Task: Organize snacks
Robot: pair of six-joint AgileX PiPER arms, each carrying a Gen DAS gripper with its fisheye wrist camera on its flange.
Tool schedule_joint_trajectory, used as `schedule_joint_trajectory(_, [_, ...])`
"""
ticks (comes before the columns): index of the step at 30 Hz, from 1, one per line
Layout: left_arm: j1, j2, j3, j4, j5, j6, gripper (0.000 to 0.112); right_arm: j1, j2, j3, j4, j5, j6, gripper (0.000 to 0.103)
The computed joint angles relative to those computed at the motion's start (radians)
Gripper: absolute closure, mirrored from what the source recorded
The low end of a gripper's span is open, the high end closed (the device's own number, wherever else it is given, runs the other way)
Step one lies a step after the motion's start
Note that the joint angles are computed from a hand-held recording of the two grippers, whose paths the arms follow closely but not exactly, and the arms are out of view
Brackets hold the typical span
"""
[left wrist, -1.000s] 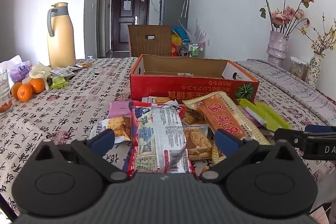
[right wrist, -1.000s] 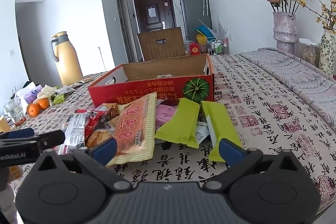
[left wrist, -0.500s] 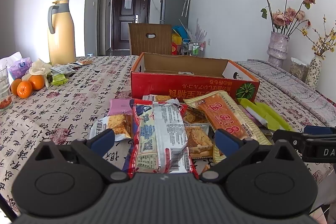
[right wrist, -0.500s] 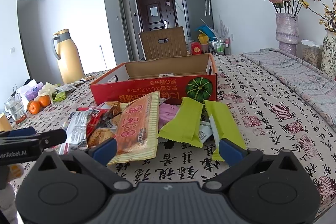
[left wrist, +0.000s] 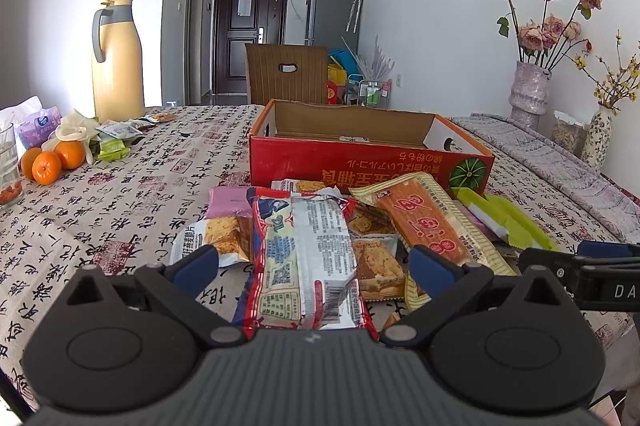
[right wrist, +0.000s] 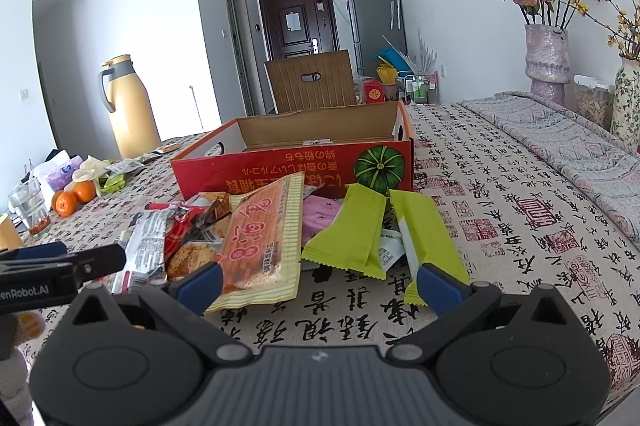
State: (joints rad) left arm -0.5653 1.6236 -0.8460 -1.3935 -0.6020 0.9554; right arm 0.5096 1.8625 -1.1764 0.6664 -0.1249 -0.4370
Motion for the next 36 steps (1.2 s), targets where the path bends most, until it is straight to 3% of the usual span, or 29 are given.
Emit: schedule_joint_trajectory(36, [-0.001, -0.003, 0.004, 0.006, -0.001, -0.008, 0.009, 0.001, 0.000, -0.002, 0.025, 0.000, -0.025, 0.000])
